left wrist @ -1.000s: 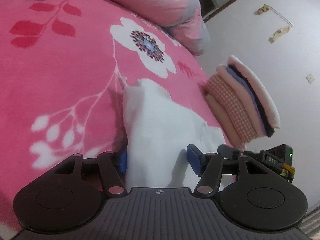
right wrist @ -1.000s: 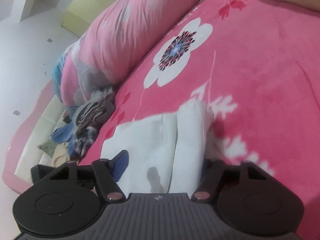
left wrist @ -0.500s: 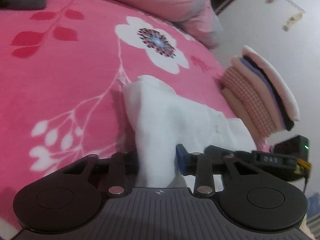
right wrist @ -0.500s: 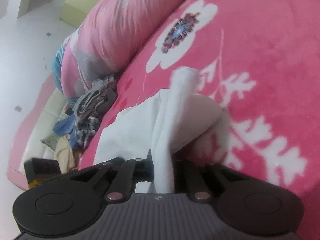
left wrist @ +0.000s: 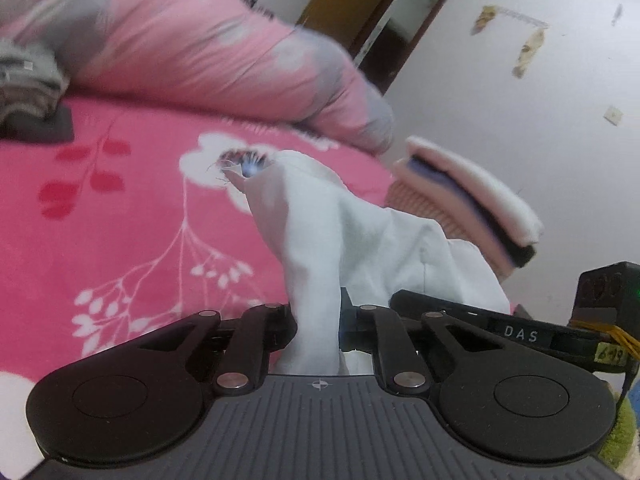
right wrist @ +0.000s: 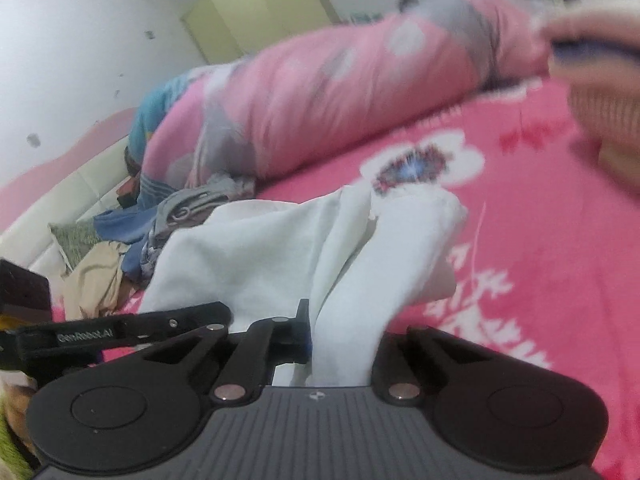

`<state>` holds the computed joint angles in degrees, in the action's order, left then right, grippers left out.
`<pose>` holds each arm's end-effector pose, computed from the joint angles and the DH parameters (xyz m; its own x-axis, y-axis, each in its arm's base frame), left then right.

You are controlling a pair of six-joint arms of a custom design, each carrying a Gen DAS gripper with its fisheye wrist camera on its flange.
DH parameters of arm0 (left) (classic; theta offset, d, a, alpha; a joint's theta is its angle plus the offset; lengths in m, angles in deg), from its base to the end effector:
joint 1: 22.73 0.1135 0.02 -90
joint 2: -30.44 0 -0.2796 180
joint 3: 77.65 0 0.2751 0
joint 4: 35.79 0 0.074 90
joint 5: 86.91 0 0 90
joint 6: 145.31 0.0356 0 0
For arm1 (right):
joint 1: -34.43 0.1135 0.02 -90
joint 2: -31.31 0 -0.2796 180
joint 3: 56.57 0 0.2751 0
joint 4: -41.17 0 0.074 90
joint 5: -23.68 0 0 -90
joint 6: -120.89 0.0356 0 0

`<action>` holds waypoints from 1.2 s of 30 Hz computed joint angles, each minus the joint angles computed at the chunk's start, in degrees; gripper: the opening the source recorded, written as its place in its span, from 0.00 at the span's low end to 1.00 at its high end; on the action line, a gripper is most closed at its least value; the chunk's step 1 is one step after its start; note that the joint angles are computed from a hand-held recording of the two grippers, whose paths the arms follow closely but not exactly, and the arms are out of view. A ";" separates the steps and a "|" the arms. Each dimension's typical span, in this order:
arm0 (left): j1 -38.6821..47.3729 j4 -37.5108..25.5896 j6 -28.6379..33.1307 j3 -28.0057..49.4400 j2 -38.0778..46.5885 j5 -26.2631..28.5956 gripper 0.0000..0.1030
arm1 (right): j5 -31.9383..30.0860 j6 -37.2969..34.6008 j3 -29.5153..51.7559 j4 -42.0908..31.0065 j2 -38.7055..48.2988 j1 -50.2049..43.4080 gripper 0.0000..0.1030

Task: Fold clothes
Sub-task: 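Close both grippers on the shirt's end and lift it, then carry the folded white shirt with both grippers toward the clothes stack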

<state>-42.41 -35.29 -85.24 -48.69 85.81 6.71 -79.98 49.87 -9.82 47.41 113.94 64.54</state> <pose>0.1932 -0.0715 0.1733 -0.5509 -0.3318 -0.7658 0.1323 0.8712 -0.4727 0.2565 0.1585 0.1759 -0.6209 0.0053 -0.7839 -0.4897 0.7782 0.3931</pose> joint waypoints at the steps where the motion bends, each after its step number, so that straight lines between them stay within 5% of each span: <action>1: -1.88 -1.31 -0.12 -0.14 -2.31 -2.14 0.11 | 1.64 -0.90 -0.84 -0.36 -2.14 0.94 0.05; 10: -15.32 -5.82 0.38 4.81 -12.00 -13.01 0.11 | 8.79 -5.83 -5.82 -5.48 -23.73 2.31 0.04; 18: -19.15 2.75 4.99 18.52 3.67 -9.29 0.11 | 9.63 -14.32 -2.98 -11.17 -35.85 -6.37 0.04; 27: -23.15 10.03 10.42 38.00 24.59 -5.96 0.11 | 2.92 -26.90 7.78 -11.48 -32.38 -23.90 0.04; 36: -22.41 8.06 11.43 63.30 46.04 0.31 0.11 | -2.09 -32.61 21.69 -6.52 -16.87 -36.35 0.04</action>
